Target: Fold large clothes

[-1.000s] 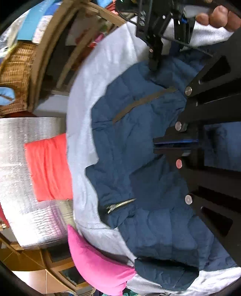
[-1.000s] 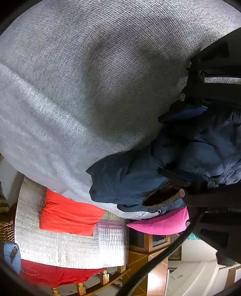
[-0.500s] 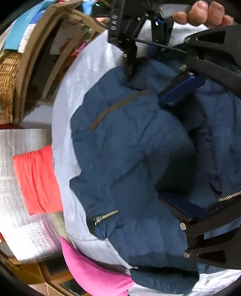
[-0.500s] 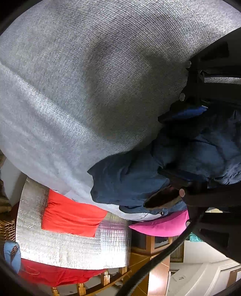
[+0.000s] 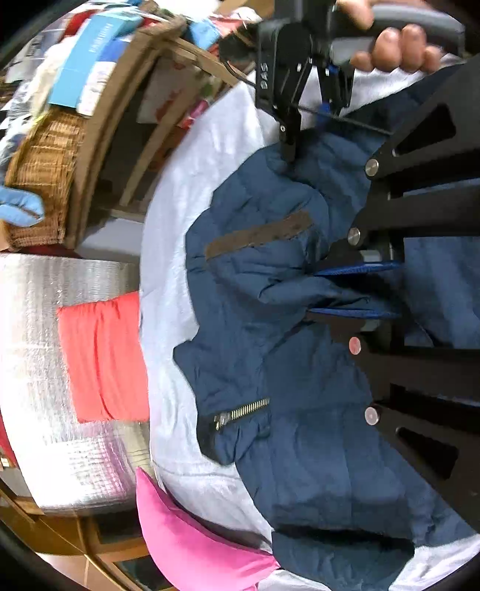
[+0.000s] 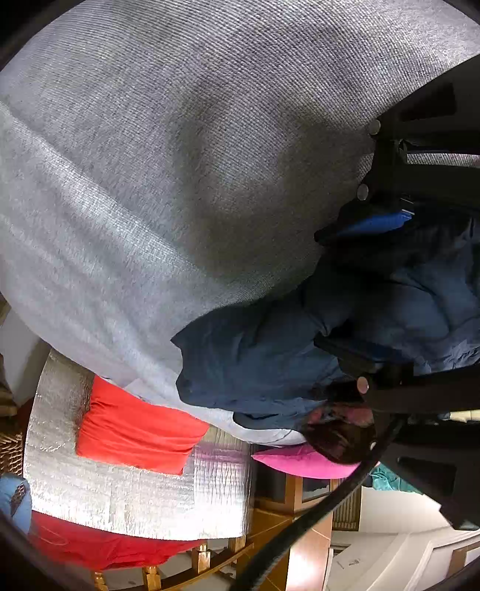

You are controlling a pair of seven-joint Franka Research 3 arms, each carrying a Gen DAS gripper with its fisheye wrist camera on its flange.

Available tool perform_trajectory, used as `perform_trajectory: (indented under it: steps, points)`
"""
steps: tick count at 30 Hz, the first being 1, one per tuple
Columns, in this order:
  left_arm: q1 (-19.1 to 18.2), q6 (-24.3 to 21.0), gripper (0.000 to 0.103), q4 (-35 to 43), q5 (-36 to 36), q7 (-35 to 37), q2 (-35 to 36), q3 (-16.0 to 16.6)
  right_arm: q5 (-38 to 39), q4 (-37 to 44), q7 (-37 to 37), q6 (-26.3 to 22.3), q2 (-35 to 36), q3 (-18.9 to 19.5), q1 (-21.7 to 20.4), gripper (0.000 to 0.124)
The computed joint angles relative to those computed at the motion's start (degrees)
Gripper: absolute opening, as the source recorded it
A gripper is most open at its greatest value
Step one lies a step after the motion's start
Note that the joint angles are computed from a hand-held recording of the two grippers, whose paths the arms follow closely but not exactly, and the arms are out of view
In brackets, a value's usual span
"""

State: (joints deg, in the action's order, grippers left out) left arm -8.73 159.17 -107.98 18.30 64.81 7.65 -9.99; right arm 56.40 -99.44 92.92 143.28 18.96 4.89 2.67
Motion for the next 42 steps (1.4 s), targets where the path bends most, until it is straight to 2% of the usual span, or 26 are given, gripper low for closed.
perform_trajectory:
  steps: [6, 8, 9, 10, 12, 16, 19, 22, 26, 27, 28, 30, 32, 34, 36, 37, 38, 40, 42]
  points:
    - [3.79, -0.76, 0.024, -7.23, -11.76, 6.13, -7.21, 1.08, -1.04, 0.08, 0.77, 0.84, 0.08, -0.15, 0.52, 0.053]
    - [4.57, -1.42, 0.030, -9.18, -15.95, 8.17, -9.07, 1.97, -1.63, -0.02, 1.20, 1.40, 0.02, -0.18, 0.78, 0.053]
    - [5.08, -2.33, 0.045, -10.01, -15.39, 7.05, -10.11, 2.46, -1.84, -0.09, 1.39, 1.65, -0.02, -0.18, 0.87, 0.053]
    - [5.73, -3.09, 0.065, -10.99, -13.50, 4.85, -11.20, 2.83, -1.95, -0.13, 1.60, 1.92, -0.03, -0.16, 0.94, 0.053]
    - [6.74, -3.42, 0.078, -13.07, -12.83, 2.95, -13.28, 3.78, -2.07, -0.14, 2.06, 2.27, -0.07, -0.08, 1.06, 0.053]
    - [7.31, -5.25, 0.079, -14.66, -17.91, 5.13, -14.74, 5.74, -2.62, -0.11, 2.01, 3.09, -0.46, -0.02, 1.21, 0.057]
    - [8.07, -6.73, 0.078, -14.90, -20.79, 5.15, -14.70, 6.55, -3.29, -1.24, 0.77, 7.66, -1.90, 0.02, 2.22, 0.059]
    - [8.39, -6.44, 0.079, -15.53, -23.82, 6.57, -15.09, 7.01, -7.44, -2.73, 0.75, 14.41, -3.64, -0.43, 4.48, 0.060]
    - [8.95, -4.28, 0.079, -17.36, -23.30, 6.52, -17.38, 7.14, -14.33, -4.92, -2.47, 24.58, -6.02, -0.26, 7.46, 0.060]
    - [8.85, -3.23, 0.079, -17.91, -23.86, 6.67, -17.91, 7.37, -14.48, -5.24, -5.45, 26.75, -6.40, 0.90, 7.56, 0.060]
    - [8.65, -2.52, 0.079, -17.93, -24.59, 7.15, -17.85, 7.71, -14.02, -5.01, -7.95, 26.96, -6.46, 1.98, 7.31, 0.060]
    - [8.50, -3.36, 0.079, -17.13, -24.25, 7.14, -16.75, 7.48, -12.62, -3.56, -13.85, 24.37, -5.84, 4.11, 6.84, 0.060]
    - [8.76, -6.19, 0.079, -15.66, -22.34, 6.07, -15.15, 6.74, -14.05, -1.93, -14.44, 19.80, -4.72, 3.85, 7.83, 0.060]
    - [8.76, -11.32, 0.079, -12.87, -20.45, 5.17, -12.28, 5.84, -16.78, 1.40, -13.01, 11.91, -2.27, 3.17, 8.79, 0.060]
    - [8.83, -18.21, 0.079, -9.29, -18.95, 4.33, -8.83, 5.17, -22.28, 6.04, -8.18, 2.51, 1.58, 2.70, 9.15, 0.060]
    - [8.97, -22.04, 0.079, -7.46, -18.91, 3.84, -7.04, 4.99, -23.75, 6.34, -6.90, 1.30, 2.12, 0.84, 10.75, 0.058]
    - [9.29, -22.67, 0.079, -7.24, -20.39, 4.30, -6.74, 4.94, -24.40, 5.64, -6.61, 2.92, 1.93, 0.72, 11.09, 0.057]
    - [9.95, -21.76, 0.078, -8.19, -23.23, 5.43, -8.50, 5.05, -21.76, 5.50, -8.03, 2.39, 1.25, 1.78, 9.65, 0.057]
    - [10.23, -16.46, 0.079, -11.50, -29.03, 10.74, -12.76, 5.76, -14.42, 3.51, -12.55, 4.68, -0.33, 3.81, 7.35, 0.058]
